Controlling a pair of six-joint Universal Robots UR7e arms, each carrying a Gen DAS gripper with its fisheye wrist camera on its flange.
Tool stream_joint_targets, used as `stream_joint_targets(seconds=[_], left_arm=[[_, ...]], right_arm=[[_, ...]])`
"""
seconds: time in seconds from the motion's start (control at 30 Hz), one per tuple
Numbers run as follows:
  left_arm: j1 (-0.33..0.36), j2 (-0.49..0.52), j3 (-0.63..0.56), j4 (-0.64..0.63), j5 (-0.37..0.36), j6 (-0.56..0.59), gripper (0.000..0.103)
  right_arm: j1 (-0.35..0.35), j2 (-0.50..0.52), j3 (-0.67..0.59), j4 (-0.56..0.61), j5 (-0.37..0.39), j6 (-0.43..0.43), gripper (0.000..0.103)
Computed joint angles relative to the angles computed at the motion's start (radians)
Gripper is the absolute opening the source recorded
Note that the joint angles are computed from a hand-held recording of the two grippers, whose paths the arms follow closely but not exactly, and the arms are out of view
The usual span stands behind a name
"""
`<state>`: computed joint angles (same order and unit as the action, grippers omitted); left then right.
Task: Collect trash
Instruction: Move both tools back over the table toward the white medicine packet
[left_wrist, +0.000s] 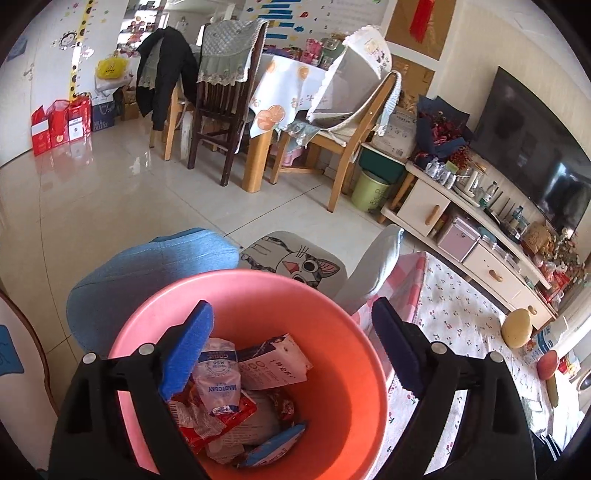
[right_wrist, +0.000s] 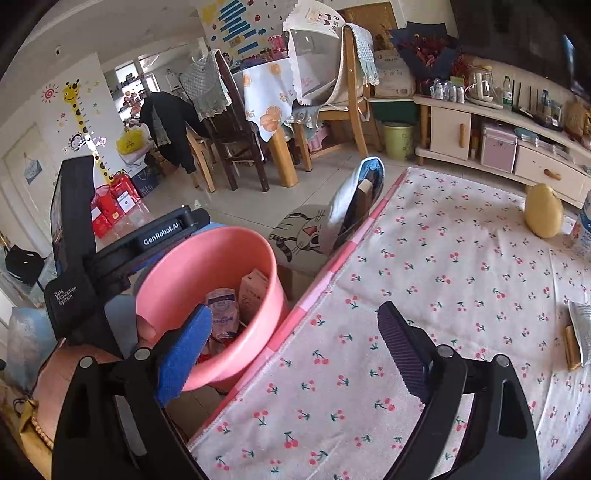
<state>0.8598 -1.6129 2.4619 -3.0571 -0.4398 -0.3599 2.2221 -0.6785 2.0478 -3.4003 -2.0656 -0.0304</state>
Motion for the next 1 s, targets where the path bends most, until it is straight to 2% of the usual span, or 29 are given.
stream_joint_targets(seconds=[0.1,0.23,0.37,0.57,1.0], left_arm=[[-0.029,0.054,0.016,-0.118,0.019,0.088,0.093],[-0.056,0.094,0.019,-0.163,0.022,0.131,0.095],[-0.07,0.097,0.014,-0.105,0.03,0.083,0.099],[-0.079,0.09,0.012,-0.038,-0.01,0.014,0.099],[-0.142,0.194,0.021,-0.069,-0.028,0.076,0.099]], right_arm=[[-0.008,-0.017,0.037,-0.01,-0.019,-0.003,0.09],[-0.019,-0.044,0.084,-0.032,-0.038,-0.007,0.09],[-0.031,-0.074,0.132,-0.064,-0.052,-0.01,0.09],[-0.039,-0.121,0.194,-0.093,-0.077,-0.013,0.093],[-0.061,-0.204,0.304,-0.184,-0.08,-0.009,0.093]])
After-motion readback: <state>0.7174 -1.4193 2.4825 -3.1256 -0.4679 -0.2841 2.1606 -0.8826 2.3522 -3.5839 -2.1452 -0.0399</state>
